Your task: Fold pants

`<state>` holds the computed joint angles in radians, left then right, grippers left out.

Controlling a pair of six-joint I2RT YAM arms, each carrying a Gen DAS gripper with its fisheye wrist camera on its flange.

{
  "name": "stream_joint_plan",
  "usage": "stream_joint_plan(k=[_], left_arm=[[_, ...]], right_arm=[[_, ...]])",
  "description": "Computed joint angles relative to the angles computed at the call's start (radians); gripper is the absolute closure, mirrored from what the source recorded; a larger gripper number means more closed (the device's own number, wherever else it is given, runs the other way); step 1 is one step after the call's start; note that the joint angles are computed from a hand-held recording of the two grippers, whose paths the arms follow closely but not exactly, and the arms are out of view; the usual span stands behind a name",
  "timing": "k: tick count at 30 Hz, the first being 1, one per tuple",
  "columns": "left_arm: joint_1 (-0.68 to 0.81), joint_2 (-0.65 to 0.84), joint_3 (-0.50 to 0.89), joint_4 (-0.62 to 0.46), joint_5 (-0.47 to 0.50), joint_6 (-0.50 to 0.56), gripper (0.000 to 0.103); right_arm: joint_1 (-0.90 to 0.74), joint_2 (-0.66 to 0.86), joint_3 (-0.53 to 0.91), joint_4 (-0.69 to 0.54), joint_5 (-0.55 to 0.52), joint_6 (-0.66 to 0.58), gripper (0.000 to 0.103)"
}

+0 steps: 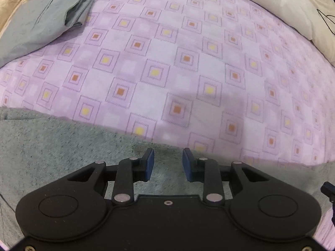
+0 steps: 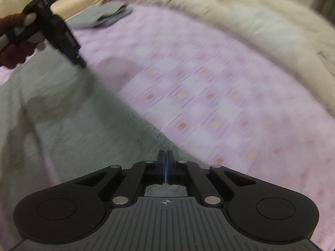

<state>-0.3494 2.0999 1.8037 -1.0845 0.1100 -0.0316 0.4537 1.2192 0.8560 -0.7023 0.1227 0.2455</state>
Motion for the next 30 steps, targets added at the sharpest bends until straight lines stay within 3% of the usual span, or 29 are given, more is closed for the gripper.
stream_joint_plan(k=[4, 7, 12, 14, 15, 17, 18, 19, 20, 21, 25, 30], left_arm=[[-0.013, -0.018, -0.015, 0.005, -0.008, 0.015, 0.064], [-0.01, -0.032, -0.039, 0.009, -0.015, 0.031, 0.064], [0.01, -0.043, -0.057, 0.009, -0.033, 0.054, 0.064], [0.019, -0.045, -0.063, 0.009, -0.037, 0.064, 0.064], [0.023, -0.045, -0.065, 0.011, -0.038, 0.066, 0.064], [0.03, -0.043, -0.064, 0.011, -0.041, 0.063, 0.064], [0.033, -0.04, -0.061, 0.011, -0.038, 0.06, 0.064], [0.036, -0.035, -0.054, 0.007, -0.032, 0.053, 0.064], [0.039, -0.03, -0.047, 0.002, -0.025, 0.046, 0.064], [0.041, -0.025, -0.04, -0.002, -0.018, 0.039, 0.064], [0.051, -0.009, -0.013, -0.021, 0.029, -0.001, 0.063], [0.058, 0.013, 0.012, -0.053, 0.069, -0.084, 0.06]], right_arm=[[-0.019, 0.075, 0.041, 0.027, -0.016, -0.101, 0.102], [-0.085, 0.133, 0.045, 0.117, -0.134, -0.15, 0.096], [-0.123, 0.314, 0.13, 0.135, -0.167, -0.27, 0.052], [-0.141, 0.37, 0.155, 0.111, -0.196, -0.304, 0.041], [-0.141, 0.397, 0.169, 0.093, -0.193, -0.316, 0.04], [-0.143, 0.437, 0.187, 0.045, -0.21, -0.335, 0.041], [-0.134, 0.424, 0.17, 0.059, -0.196, -0.331, 0.049], [-0.125, 0.408, 0.164, 0.053, -0.185, -0.318, 0.06], [-0.115, 0.391, 0.162, 0.041, -0.18, -0.304, 0.09], [-0.1, 0.356, 0.148, 0.036, -0.176, -0.296, 0.098], [0.042, 0.17, 0.059, 0.028, -0.044, -0.308, 0.098], [0.3, 0.046, 0.037, -0.072, 0.123, -0.193, 0.098]])
